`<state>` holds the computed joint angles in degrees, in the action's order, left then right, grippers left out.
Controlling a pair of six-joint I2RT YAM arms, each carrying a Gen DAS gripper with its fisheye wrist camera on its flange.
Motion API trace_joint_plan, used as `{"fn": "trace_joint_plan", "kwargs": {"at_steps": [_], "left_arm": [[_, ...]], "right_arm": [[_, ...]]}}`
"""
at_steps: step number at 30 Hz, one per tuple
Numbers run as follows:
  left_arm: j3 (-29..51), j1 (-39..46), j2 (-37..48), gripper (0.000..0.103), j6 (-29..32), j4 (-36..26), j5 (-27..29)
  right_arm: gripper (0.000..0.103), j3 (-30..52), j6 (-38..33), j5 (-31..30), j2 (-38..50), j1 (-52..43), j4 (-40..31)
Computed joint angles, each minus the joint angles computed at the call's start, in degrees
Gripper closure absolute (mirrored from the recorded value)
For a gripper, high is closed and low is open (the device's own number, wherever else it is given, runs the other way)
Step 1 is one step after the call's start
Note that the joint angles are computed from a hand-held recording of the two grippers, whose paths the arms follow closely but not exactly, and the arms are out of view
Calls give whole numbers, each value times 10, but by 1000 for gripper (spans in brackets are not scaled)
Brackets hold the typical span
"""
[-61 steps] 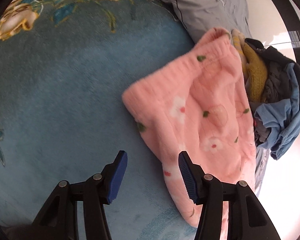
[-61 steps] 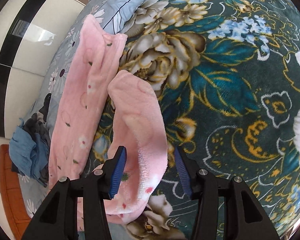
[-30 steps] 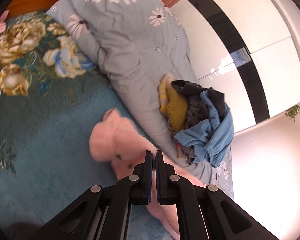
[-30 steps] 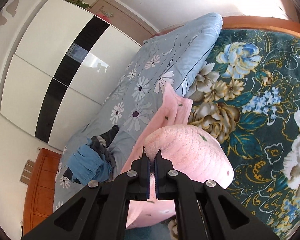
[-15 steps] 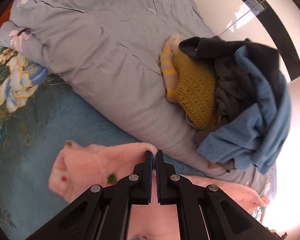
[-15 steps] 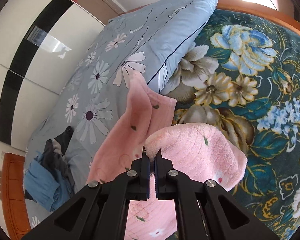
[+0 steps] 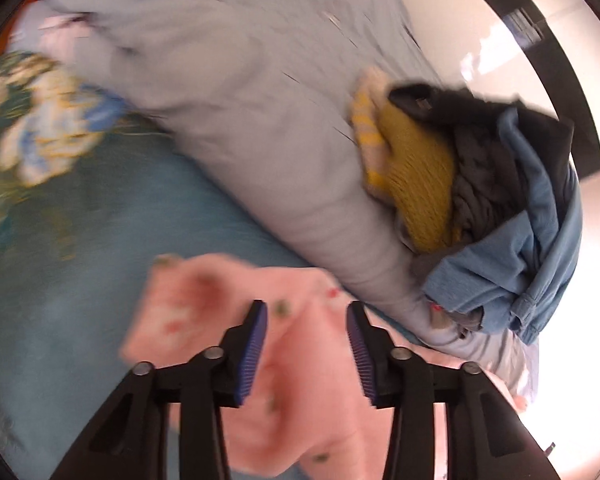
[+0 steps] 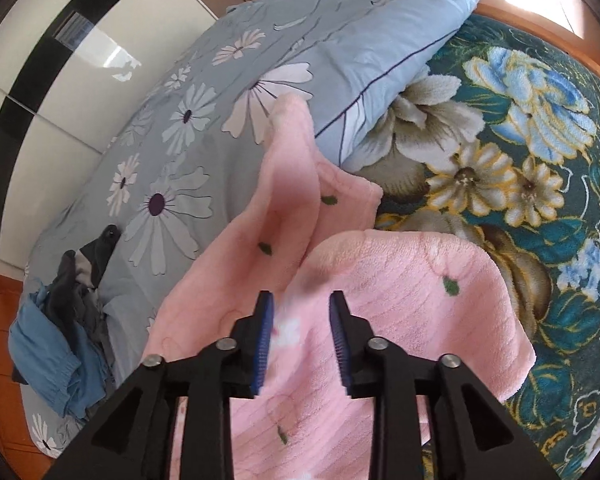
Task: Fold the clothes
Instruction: 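Regrasp the pink garment edge with the right gripper while the left gripper grasps the hem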
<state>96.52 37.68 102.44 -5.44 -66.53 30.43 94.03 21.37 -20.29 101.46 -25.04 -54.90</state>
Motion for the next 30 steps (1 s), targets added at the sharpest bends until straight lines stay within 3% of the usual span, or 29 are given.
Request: {"fn": "trace_joint_plan", "kwargs": {"at_steps": [4,9,14,20,22,24,26,27,28,30], "left_arm": [[-95,50,-51,51,4,7,-11],[-208,93,-78,51,-6,15,22],[-276,92,-79,51,-35,39,56],[-315,72,-89,53,-80,79,61],[-323,78,-93,58,-101,93,73],[-324,82,-95,78,-107,96,80],[-319,81,-101,89,-108,94,75],[-316,82,-106,92,-107,93,74],[-312,83,-110,93,-107,91,75],[-300,87,-119,95,-106,82,76]], "right_arm": [[59,-52,-20,-33,-78,-23,11],[48,-156,-51,-53,-162,-120,-1],[48,-267,-30,-86,-178,-209,15],[48,-307,43,-112,-150,-181,88],[48,-308,74,-114,-138,-169,116],[48,-301,96,-110,-123,-158,126],[48,-296,115,-102,-118,-149,137],[55,-292,121,-98,-115,-149,137],[75,-287,128,-94,-113,-147,135],[98,-265,128,-83,-107,-142,110]]}}
